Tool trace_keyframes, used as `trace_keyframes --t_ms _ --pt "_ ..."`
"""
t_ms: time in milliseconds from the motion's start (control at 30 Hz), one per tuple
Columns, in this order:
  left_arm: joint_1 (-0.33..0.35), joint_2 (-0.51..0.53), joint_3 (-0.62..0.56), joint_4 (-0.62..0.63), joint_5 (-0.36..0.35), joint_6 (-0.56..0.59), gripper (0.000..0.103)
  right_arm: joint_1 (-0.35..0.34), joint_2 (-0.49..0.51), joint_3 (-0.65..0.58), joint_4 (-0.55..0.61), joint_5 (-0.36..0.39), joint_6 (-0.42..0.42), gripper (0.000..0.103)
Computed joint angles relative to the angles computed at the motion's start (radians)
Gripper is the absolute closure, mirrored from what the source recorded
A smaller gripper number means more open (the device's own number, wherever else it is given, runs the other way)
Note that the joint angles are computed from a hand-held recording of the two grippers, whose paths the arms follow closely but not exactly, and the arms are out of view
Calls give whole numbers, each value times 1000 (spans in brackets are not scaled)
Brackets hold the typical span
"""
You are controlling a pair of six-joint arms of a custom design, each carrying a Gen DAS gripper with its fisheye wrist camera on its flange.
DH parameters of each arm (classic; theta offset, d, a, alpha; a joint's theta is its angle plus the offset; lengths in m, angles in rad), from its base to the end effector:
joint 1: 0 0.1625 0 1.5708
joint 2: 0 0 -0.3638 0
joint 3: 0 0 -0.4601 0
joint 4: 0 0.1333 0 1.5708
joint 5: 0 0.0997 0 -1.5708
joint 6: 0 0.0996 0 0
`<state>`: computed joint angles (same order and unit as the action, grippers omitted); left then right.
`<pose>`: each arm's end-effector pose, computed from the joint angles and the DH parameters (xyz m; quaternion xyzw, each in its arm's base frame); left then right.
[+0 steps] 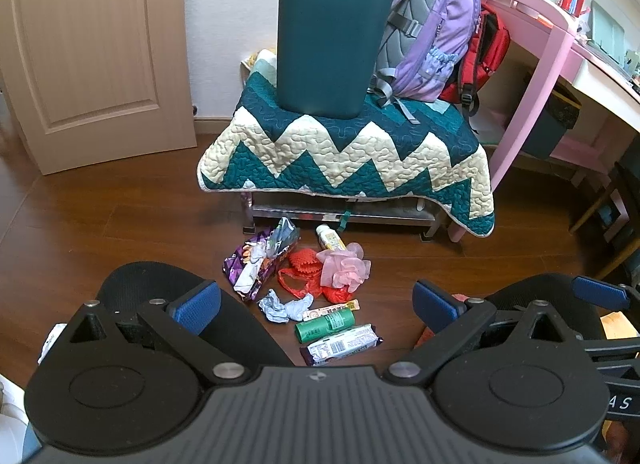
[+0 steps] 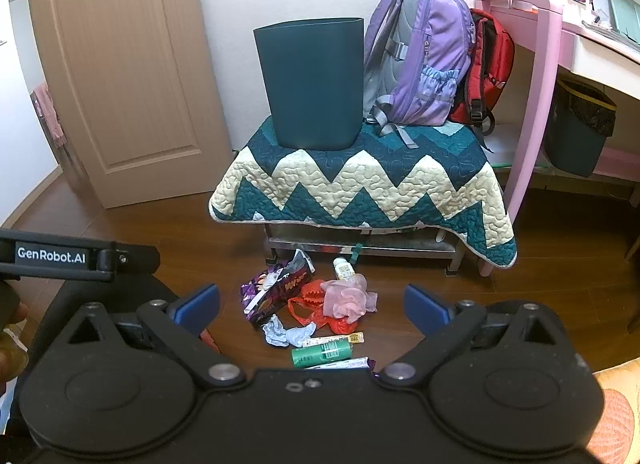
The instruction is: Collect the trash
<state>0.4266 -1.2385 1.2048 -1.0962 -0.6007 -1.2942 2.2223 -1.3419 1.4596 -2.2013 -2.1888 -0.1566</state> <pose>-0.4977 -0.4629 0.4284 0.0370 0.8685 -0.3605 0.3383 0.4641 -0.4839 0.4410 0.2914 -0.8776 0.3063 0.2260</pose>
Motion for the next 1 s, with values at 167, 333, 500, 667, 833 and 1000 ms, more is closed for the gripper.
trace_keyframes --t_ms 167,333,500,667,833,1000 --pt "-1 8 -5 3 -4 -3 0 3 1 3 -9 -6 0 4" --pt "-5 9 -6 16 8 -10 0 4 1 3 -13 -9 -3 4" --pt "-4 24 -27 60 12 -17 0 5 1 2 -19 -10 -12 4" --pt "1 24 -22 35 -3 17 0 7 4 -2 -21 -10 -25 4" --pt "4 17 -10 -1 -14 55 0 9 4 2 -22 -10 -18 4" --pt "10 12 1 -36 -30 93 0 8 4 2 -22 -10 -20 4"
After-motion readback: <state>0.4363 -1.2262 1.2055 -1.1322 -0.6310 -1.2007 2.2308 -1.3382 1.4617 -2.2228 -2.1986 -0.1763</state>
